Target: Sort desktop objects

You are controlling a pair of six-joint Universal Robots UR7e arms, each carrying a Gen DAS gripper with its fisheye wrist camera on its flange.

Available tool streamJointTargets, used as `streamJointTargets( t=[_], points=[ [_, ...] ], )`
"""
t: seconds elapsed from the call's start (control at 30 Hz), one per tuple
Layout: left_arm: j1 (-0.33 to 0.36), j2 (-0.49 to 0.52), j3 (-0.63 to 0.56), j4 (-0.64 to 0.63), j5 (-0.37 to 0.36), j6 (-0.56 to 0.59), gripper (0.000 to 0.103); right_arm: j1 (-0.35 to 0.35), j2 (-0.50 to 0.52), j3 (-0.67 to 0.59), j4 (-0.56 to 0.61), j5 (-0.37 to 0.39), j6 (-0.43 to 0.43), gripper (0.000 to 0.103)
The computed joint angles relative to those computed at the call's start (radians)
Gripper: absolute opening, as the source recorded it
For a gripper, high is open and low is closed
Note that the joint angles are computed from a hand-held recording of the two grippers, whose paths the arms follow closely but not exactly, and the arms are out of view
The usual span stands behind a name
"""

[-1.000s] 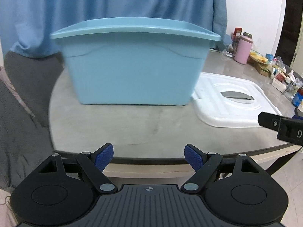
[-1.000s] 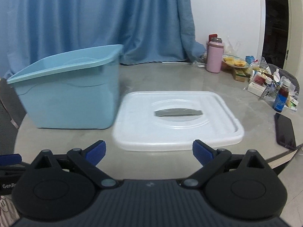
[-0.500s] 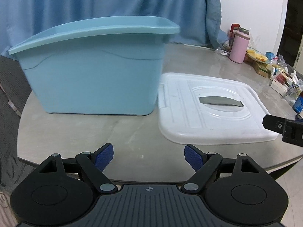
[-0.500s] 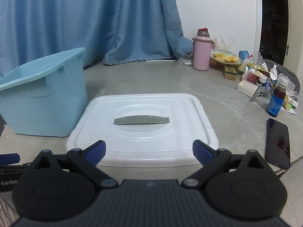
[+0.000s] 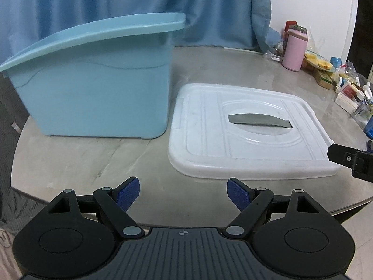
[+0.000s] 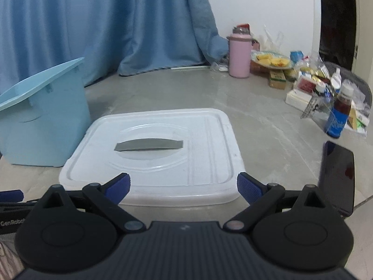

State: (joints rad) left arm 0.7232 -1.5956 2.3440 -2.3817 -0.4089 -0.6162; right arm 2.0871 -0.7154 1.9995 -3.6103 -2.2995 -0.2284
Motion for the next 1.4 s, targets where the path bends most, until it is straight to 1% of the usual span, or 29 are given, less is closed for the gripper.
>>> streamJointTargets(
  t=[0.1,0.23,0.33,0.47,0.63,0.7,0.77,0.83,0.9,0.97,1.0,1.07,1.1,1.13,1.17,1.27,1.4],
  points=[
    [0.015,0.026,-0.023,-0.022,-0.004,0.027,0.084,-0.015,-0.004,-0.005,0.008,0.012,0.002,0.098],
    [0.053,0.076,-0.073,-0.046,-0.015,0.052,0.084,-0.037,-0.001,-0.028,0.029,0.022,-0.021,0.098],
    [0.086,0.126,-0.113,-0.105,-0.023,0.105,0.084,-0.056,0.006,-0.057,0.051,0.03,-0.031,0.098],
    [0.132,0.193,-0.178,-0.148,-0.032,0.165,0.084,-0.074,0.019,-0.111,0.115,0.025,-0.06,0.098],
    [0.176,0.253,-0.259,-0.137,-0.043,0.18,0.084,-0.099,0.033,-0.168,0.176,0.022,-0.049,0.098],
    [0.195,0.271,-0.296,-0.105,-0.06,0.165,0.084,-0.11,0.039,-0.194,0.209,0.014,-0.048,0.098],
    [0.214,0.288,-0.335,-0.052,-0.078,0.132,0.084,-0.121,0.044,-0.226,0.276,-0.001,-0.024,0.098],
    [0.228,0.303,-0.363,-0.015,-0.085,0.104,0.084,-0.134,0.042,-0.257,0.372,-0.004,0.015,0.098],
    [0.242,0.318,-0.384,-0.001,-0.09,0.099,0.084,-0.146,0.044,-0.286,0.45,0.0,0.043,0.098],
    [0.26,0.331,-0.402,-0.003,-0.11,0.1,0.085,-0.153,0.053,-0.313,0.496,-0.004,0.053,0.098],
    [0.269,0.336,-0.41,-0.008,-0.121,0.101,0.091,-0.155,0.057,-0.326,0.523,-0.006,0.06,0.098],
    [0.286,0.347,-0.428,-0.007,-0.141,0.079,0.097,-0.162,0.06,-0.347,0.583,0.005,0.081,0.098],
    [0.294,0.353,-0.437,-0.004,-0.15,0.063,0.1,-0.165,0.059,-0.355,0.611,0.014,0.098,0.1],
    [0.301,0.357,-0.444,-0.001,-0.158,0.049,0.101,-0.17,0.055,-0.36,0.638,0.027,0.123,0.102],
    [0.305,0.362,-0.445,-0.01,-0.162,0.045,0.103,-0.173,0.053,-0.366,0.657,0.036,0.142,0.103],
    [0.313,0.375,-0.438,-0.062,-0.159,0.059,0.103,-0.172,0.054,-0.383,0.701,0.032,0.157,0.103],
    [0.316,0.382,-0.447,-0.05,-0.162,0.054,0.103,-0.171,0.052,-0.406,0.769,0.029,0.181,0.103]
  ],
)
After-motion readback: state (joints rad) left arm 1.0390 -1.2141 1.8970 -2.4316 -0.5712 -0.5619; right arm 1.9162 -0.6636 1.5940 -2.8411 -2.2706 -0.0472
